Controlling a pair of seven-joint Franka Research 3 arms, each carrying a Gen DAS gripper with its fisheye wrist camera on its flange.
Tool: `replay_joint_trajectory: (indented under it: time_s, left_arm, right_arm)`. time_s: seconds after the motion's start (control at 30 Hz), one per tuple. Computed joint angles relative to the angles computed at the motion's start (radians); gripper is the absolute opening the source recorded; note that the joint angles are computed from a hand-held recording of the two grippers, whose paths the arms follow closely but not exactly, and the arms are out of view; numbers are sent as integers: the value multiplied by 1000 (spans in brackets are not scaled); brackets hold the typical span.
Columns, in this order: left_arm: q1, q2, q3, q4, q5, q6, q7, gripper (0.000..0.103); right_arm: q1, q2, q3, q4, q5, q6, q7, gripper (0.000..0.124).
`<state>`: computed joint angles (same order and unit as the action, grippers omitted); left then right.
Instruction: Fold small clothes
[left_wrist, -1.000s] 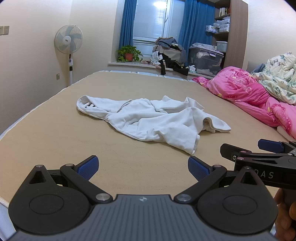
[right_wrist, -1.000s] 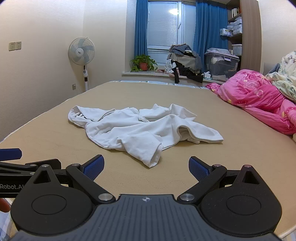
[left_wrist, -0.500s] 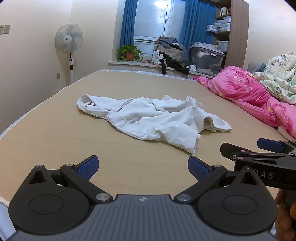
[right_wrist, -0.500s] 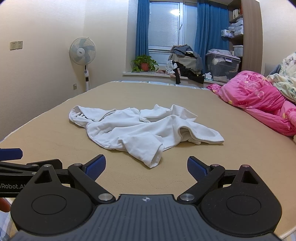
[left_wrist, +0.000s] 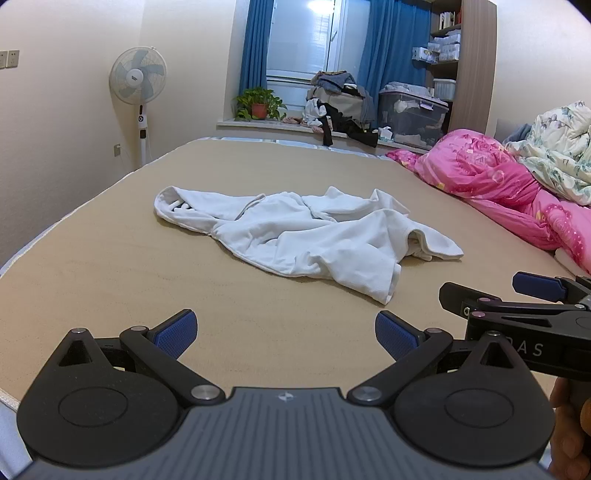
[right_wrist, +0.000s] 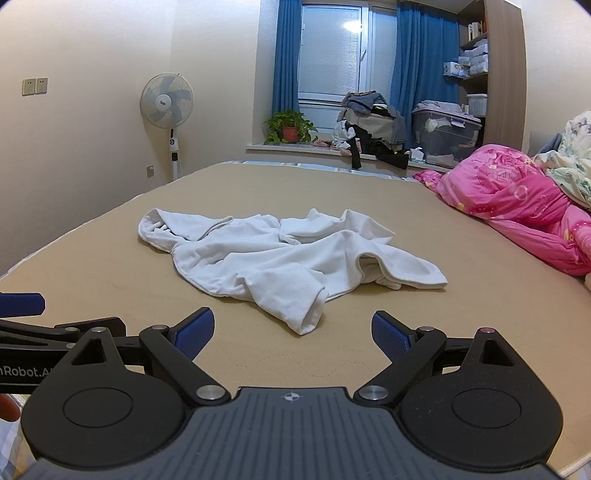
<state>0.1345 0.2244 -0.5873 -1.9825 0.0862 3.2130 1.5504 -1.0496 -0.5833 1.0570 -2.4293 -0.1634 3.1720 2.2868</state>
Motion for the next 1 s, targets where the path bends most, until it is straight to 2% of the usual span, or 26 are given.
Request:
replay_joint_trajectory:
  time_s: [0.17, 0.27, 0.3, 0.33, 0.37, 0.4, 0.43, 0.47, 0.5, 0.53, 0.57, 0.6, 0.63, 0.67, 0.7, 0.73, 0.77, 0.83, 0.87, 0.97, 1.0]
  left_arm:
    - [5, 1, -5, -1, 4, 3, -6, 102]
    - [-9, 5, 17, -16, 24, 31, -21, 102]
    - [-48, 2, 62, -17, 42, 44, -40, 102]
    - [-60, 2, 78, -17, 55, 49, -54, 102]
    - [-88, -1, 113, -18, 69, 60, -71, 102]
    - [-124, 0, 157, -17, 82, 77, -86, 98]
    - [-145, 8, 185, -13, 94, 87, -99, 90]
    - [-134, 9, 177, -11, 109, 86, -97, 83]
    - [-92, 18, 135, 4, 134, 59, -106, 63]
    - [-29, 38, 58, 28, 107, 3, -67, 42]
    - [26, 61, -23, 59, 9, -62, 31, 31]
    - [53, 94, -68, 102, -50, -122, 95, 17]
    - [54, 121, -79, 137, -51, -156, 90, 16]
    - [32, 141, -55, 162, 19, -149, 45, 16]
    - [-23, 164, 4, 201, 100, -143, -29, 16]
    - [-103, 177, 89, 238, 111, -150, -55, 16]
    - [-168, 204, 156, 285, 147, -151, -109, 16]
    - [-299, 267, 283, 404, 135, -241, -178, 16]
    - [-341, 304, 324, 462, 139, -271, -215, 16]
    - [-436, 439, 410, 658, 149, -333, -338, 16]
    - [-443, 492, 401, 731, 125, -359, -370, 16]
  right_arm:
    - [17, -2, -13, -1, 0, -6, 0, 91]
    - [27, 0, -25, 3, -7, -21, -2, 87]
    - [58, 18, -62, 6, -35, -25, 3, 83]
    - [87, 71, -104, 24, -36, -2, -62, 80]
    - [89, 93, -123, 28, -56, 31, -92, 68]
    - [60, 108, -120, 34, -71, 74, -123, 56]
    - [31, 122, -116, 48, -73, 104, -149, 54]
    - [9, 146, -118, 63, -74, 129, -175, 52]
    - [-20, 167, -109, 78, -68, 150, -194, 49]
    - [-78, 173, -73, 88, -55, 178, -204, 48]
    - [-105, 185, -58, 88, -35, 189, -207, 48]
    - [-127, 195, -41, 80, 3, 200, -216, 47]
    - [-114, 216, -55, 78, 12, 172, -203, 47]
    - [-108, 234, -61, 94, 29, 114, -212, 42]
    - [-96, 244, -71, 96, 52, 112, -209, 41]
    - [-88, 262, -83, 90, 67, 155, -218, 41]
    - [-114, 266, -60, 96, 74, 187, -235, 41]
    - [-161, 276, -20, 119, 84, 183, -276, 41]
    - [-186, 285, 6, 134, 90, 166, -293, 41]
    - [-183, 332, 15, 151, 117, 171, -334, 41]
    - [-201, 335, 36, 159, 125, 167, -349, 41]
